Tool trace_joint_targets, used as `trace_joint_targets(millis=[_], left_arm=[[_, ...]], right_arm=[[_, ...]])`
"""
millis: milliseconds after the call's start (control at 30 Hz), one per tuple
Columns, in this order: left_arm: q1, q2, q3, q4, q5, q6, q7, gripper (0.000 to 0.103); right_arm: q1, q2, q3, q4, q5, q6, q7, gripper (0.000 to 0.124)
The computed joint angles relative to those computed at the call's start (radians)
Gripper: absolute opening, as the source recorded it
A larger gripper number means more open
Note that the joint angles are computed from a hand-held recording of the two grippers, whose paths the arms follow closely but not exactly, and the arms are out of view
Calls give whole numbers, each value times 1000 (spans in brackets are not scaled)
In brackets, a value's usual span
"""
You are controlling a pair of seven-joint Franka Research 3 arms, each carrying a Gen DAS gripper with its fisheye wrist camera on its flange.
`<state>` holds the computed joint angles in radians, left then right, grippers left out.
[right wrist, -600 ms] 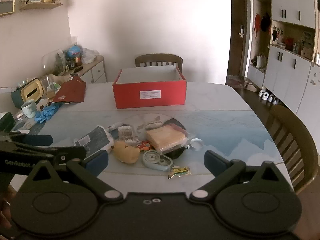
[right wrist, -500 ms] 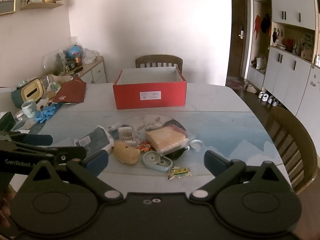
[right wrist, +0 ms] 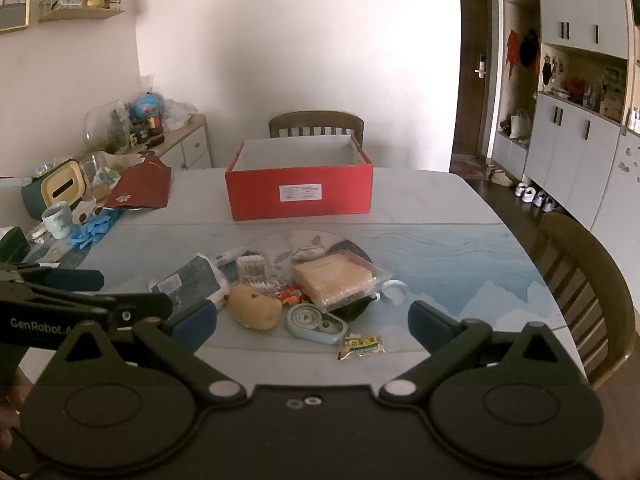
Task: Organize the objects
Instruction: 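Reach both tools toward the items on the table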
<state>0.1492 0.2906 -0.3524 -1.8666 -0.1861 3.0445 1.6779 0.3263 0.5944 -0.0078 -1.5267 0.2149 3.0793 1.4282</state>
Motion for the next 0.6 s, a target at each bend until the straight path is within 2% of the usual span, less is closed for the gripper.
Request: trace_joint_targets(millis=[67,233,400,533,600], left_arm=[[-17,6,21,9,20,-5,-19,103],[-16,47,22,60,27,-21,-40,103],[-80,98,103,128,122,-42,-134,103],[-101,140,138,173,187,-40,-200,103],[-126,160,177,191,233,-30,-246,103]], right_arm=[[-9,11,10,14,2,-4,-9,102],[-27,54,28,82,2,-47,-37,102],[-35,96,26,146,4,-81,-51,102],[-47,159,18,251,10,-156,-24,102],[-50,201,10,315,-1,-199,-16,102]])
